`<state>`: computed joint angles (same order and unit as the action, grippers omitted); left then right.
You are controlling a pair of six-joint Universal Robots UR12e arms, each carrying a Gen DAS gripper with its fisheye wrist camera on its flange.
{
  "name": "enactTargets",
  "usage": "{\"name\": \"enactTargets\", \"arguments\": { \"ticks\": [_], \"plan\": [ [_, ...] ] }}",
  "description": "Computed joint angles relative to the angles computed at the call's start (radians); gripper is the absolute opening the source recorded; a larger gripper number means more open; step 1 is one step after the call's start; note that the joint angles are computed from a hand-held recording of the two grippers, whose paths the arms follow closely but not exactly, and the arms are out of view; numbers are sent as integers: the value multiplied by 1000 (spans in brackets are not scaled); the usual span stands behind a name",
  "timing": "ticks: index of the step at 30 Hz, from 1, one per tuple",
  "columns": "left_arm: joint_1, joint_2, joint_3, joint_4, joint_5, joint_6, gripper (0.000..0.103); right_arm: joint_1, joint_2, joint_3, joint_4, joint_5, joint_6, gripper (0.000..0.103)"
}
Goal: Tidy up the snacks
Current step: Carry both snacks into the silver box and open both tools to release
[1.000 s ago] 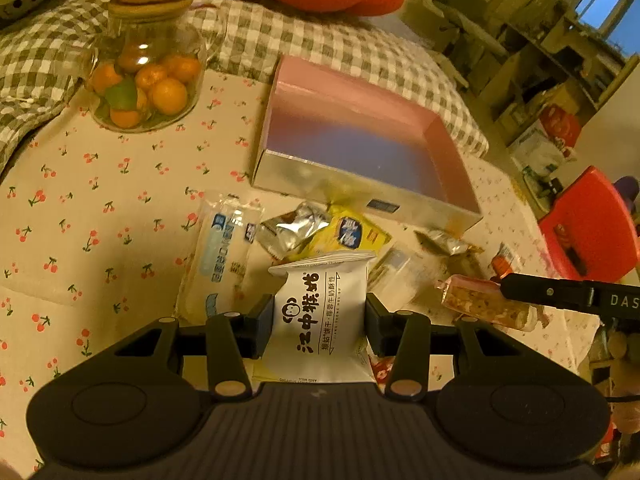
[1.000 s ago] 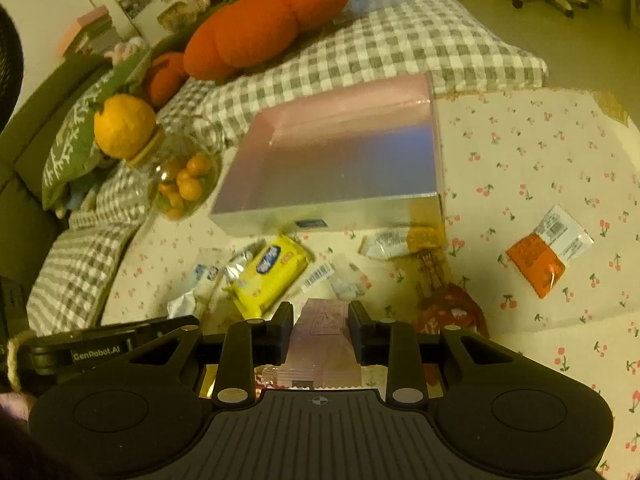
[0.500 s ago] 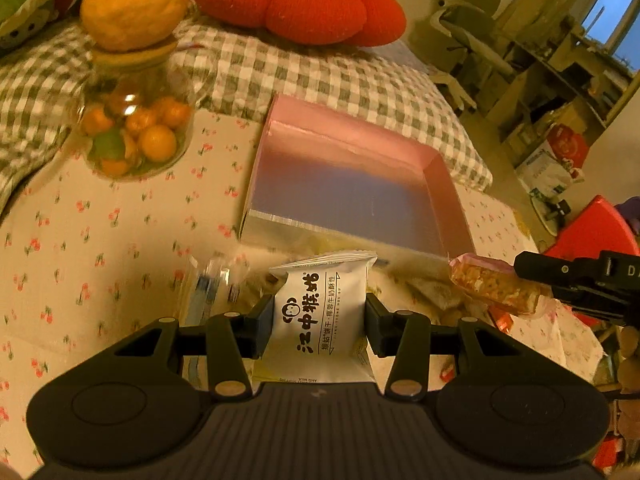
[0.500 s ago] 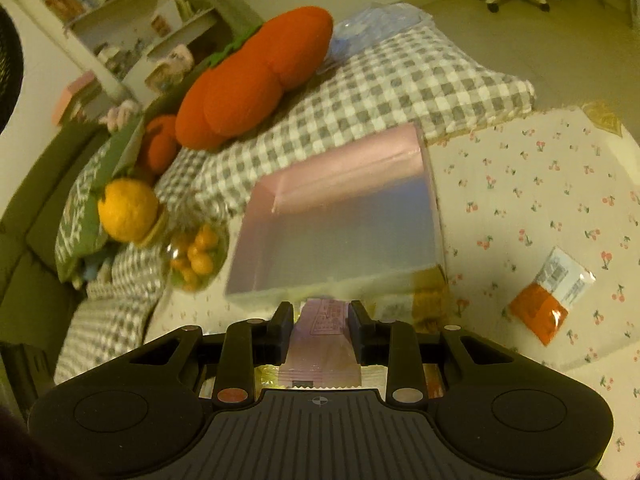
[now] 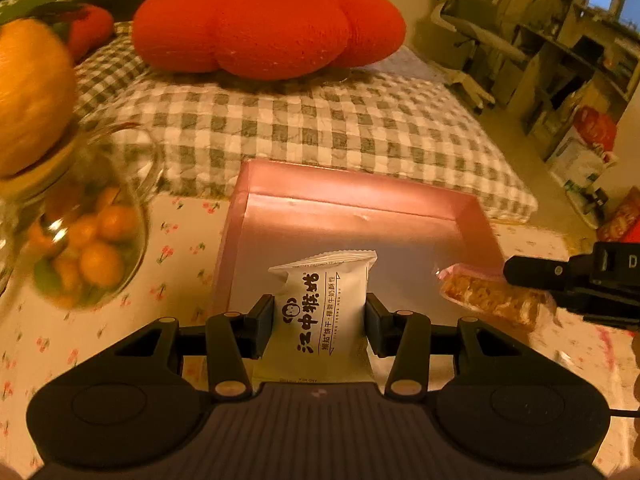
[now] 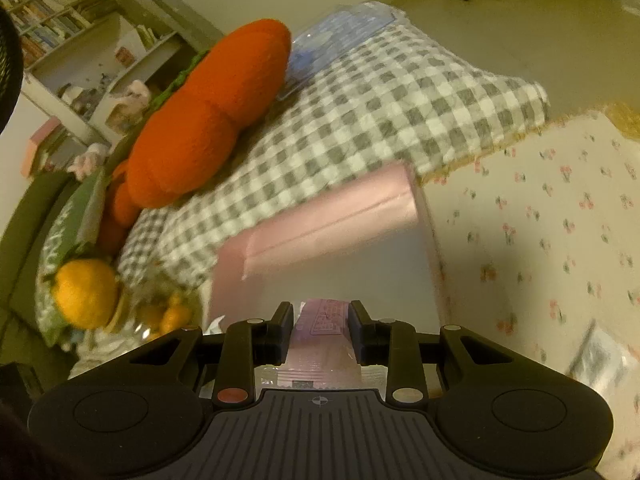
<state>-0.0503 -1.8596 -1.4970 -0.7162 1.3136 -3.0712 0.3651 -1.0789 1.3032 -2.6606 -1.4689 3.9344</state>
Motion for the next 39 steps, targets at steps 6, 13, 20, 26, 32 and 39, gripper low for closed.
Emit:
{"name": "enactTargets", "arguments": {
  "ticks": [6,13,20,26,32,39],
  "plan": [
    [-21,-59,44,29,62,-9,43,-7,52,-55,2,-51,-57,29],
    [-37,-101,80,67,125,-6,43,-17,87,-83,-23,-71,-94,29],
    [-46,-116,86,93,150,-5,43,-21,102,-96,-31,-73,-112,29],
    [-50,-120,83,93,150,29,48,-22,104,-93,-35,-60,-110,33],
    [-51,-107,70,97,155,54,68,-20,96,-95,-10,-58,-110,53],
    [-47,-76,49,86,149,67,75,-13,74,-92,14,-61,-134,66]
  ]
}}
